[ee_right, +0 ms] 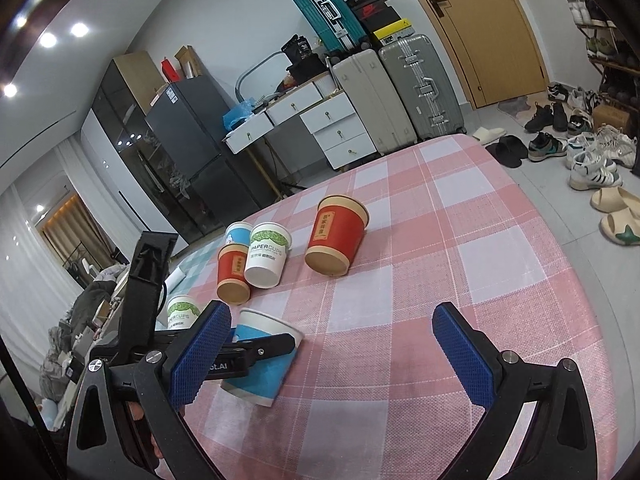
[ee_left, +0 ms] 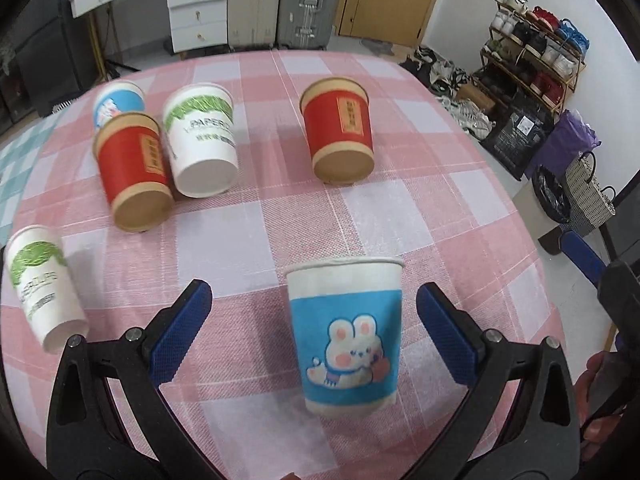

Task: Flip cup upright
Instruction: 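Close the left gripper around the blue bunny cup and lift it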

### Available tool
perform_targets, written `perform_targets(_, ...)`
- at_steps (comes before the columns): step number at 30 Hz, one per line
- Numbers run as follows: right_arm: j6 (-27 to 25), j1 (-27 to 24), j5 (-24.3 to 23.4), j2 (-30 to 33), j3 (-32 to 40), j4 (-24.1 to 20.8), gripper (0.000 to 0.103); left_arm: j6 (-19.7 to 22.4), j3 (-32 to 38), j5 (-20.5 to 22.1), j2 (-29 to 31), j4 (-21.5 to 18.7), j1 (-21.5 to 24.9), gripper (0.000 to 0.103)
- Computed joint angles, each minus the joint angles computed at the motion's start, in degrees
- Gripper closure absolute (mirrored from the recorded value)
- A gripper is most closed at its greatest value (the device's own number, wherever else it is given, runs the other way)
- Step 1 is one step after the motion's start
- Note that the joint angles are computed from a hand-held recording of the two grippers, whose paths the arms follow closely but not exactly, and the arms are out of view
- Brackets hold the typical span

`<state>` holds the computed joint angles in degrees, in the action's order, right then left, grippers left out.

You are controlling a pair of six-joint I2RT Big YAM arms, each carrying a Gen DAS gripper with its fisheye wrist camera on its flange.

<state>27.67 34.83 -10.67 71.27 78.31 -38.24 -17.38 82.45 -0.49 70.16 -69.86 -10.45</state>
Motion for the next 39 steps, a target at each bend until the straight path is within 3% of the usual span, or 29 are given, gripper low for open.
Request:
perform_targets(1, 0.1, 0.0, 0.1, -0.1, -0.1, -0.1, 0.000, 0.2, 0.1, 1.1, 0.9, 0.2, 0.2, 0.002)
perform_targets(3, 0.3, 0.2, 0.4, -0.6, -0.3, -0.1, 0.000, 0.1, 0.5, 3.3, 2.5, 0.0, 0.6, 0.014)
perform_targets(5, 0.3, 0.6, 1.0, -1.1, -0.2, -0.5, 0.000, 0.0, 0.7, 5.2, 3.9, -0.2, 0.9, 0.035)
perform_targets(8, 0.2, 1.4, 1.9, -2.0, 0.0, -0.8, 0.000, -0.4, 0.4, 6.1, 4.7, 0.4, 0.7, 0.040)
perform_targets(15, 1.2, 5.5, 4.0, -4.1, 0.1, 0.1, 0.000, -0.6, 1.1, 8.2, 3.6, -0.1, 0.6, 0.043)
perform_targets(21, -0.3, 11.7, 7.0, -4.7, 1.7, -1.4, 0.000, 0.7, 2.0, 6.4, -2.9, -6.4, 1.1, 0.043)
perform_targets(30, -2.2, 20.3, 12.5, -4.7, 3.4, -4.0, 0.000, 3.6, 0.3, 5.1, -18.4, -17.2, 9.8, 0.043)
perform_targets(39, -4.3, 25.4, 19.5, -5.3, 4.2, -5.1, 0.000, 8.5, -5.3, 10.0, -29.3, -22.6, 19.7, 0.043)
